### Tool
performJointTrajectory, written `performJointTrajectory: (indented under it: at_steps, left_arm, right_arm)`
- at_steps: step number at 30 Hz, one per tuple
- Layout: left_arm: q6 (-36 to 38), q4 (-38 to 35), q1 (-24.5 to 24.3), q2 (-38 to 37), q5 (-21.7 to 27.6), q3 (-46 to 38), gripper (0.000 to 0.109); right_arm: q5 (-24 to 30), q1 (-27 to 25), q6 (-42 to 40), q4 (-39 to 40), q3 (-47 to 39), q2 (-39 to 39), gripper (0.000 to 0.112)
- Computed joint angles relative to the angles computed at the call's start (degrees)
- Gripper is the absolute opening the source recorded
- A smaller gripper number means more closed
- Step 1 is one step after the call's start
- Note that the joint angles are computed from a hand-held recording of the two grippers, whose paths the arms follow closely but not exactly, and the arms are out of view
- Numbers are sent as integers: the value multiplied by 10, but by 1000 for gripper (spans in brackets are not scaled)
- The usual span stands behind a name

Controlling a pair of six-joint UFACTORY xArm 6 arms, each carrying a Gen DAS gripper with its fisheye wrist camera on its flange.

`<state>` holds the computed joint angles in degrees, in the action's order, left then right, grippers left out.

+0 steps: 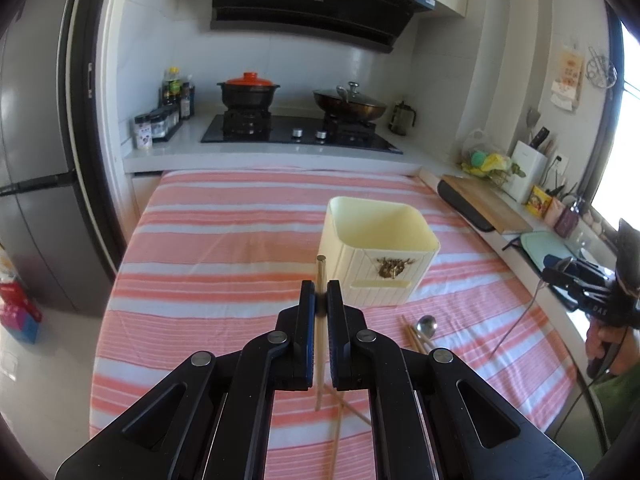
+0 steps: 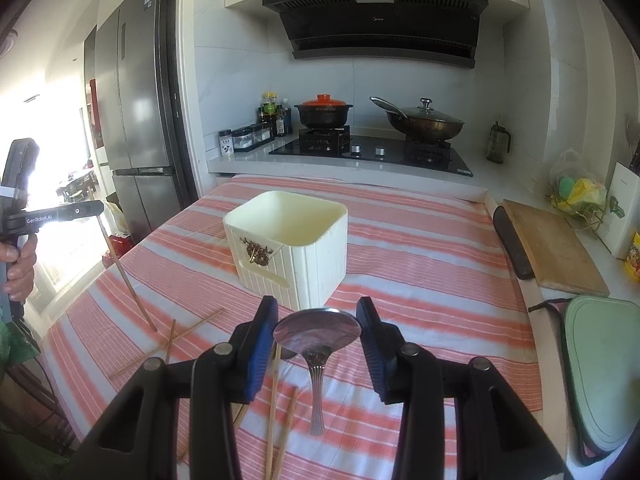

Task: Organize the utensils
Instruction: 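Lift the spoon with the right gripper while the left gripper grasps a chopstick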

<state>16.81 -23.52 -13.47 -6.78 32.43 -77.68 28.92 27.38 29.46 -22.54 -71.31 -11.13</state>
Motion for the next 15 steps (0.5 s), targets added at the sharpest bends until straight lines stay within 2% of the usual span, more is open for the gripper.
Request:
performJointTrajectory:
  at_steps: [4,8,15]
  left_arm:
    - [-5,-7,4,24,19,-48,4]
    - [-15,-15,6,74,45,-142,4]
    - [-62,-2,-5,241,102,-422,4]
  right_arm:
    - [17,-3,-38,31,-56,31,41]
    - [49,-6,-86,65,-152,84,41]
    - [118,-15,-144,102,-432,247,41]
